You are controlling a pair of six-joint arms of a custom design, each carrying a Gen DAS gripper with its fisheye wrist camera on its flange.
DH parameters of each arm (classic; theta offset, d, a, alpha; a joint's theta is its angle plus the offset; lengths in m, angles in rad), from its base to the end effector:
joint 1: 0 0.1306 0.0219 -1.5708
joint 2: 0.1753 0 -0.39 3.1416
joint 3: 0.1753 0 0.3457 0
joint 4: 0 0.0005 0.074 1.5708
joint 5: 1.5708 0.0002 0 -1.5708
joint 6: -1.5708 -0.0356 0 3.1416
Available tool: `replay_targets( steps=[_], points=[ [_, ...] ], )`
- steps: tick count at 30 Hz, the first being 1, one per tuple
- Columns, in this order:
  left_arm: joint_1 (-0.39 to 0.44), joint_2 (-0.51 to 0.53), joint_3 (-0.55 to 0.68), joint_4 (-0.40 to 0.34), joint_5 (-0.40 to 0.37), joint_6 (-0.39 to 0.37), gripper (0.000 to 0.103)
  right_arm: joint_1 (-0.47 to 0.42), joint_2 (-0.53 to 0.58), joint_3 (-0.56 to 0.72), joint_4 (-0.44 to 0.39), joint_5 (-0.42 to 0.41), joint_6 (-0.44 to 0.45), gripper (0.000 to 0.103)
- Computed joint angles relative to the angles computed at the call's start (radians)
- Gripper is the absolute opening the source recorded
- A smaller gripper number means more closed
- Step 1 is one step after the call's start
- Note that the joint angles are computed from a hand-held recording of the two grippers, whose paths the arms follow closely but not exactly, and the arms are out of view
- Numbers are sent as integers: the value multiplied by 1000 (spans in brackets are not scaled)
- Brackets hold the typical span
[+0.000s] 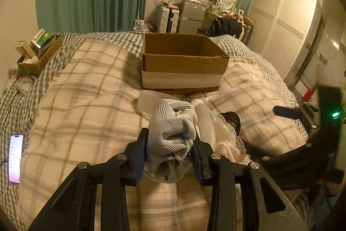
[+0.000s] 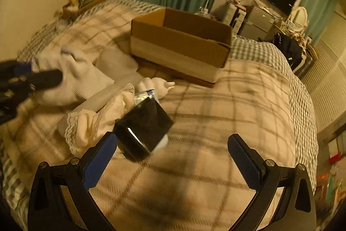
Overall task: Organize objects
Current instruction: 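Grasp the white socks with the left gripper while the right gripper grasps the black cup, then carry socks and black cup into the cardboard box and open both grippers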
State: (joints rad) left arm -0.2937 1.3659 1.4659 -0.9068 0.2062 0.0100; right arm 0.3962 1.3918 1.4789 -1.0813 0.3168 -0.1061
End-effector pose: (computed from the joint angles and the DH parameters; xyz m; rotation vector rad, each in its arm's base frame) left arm 0.4088 -0.1318 0.4762 0.4360 2.3504 -0.3894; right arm 0.3951 0.1527 0.4602 -0.2443 2.4921 -0.2027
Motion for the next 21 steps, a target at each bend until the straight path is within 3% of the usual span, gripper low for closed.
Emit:
replay_targets(
  steps=[4,7,10,11,12,14,21],
  points=[
    [24,5,3,3,14,12,37,-4,66,46,-26,-46,35,102],
    [42,8,4,3,32,17,37,7,118,83,-37,-31,64,101],
    [57,8,4,6,45,16,37,23,151,107,-36,8,90,93],
    [60,9,5,7,47,16,37,26,165,118,-45,19,100,83],
    [63,11,6,7,52,16,37,31,175,124,-60,35,107,66],
    [66,14,9,4,57,15,37,28,178,125,-67,17,109,54],
    [63,10,14,11,64,13,37,-1,98,84,3,-28,44,54]
  ],
)
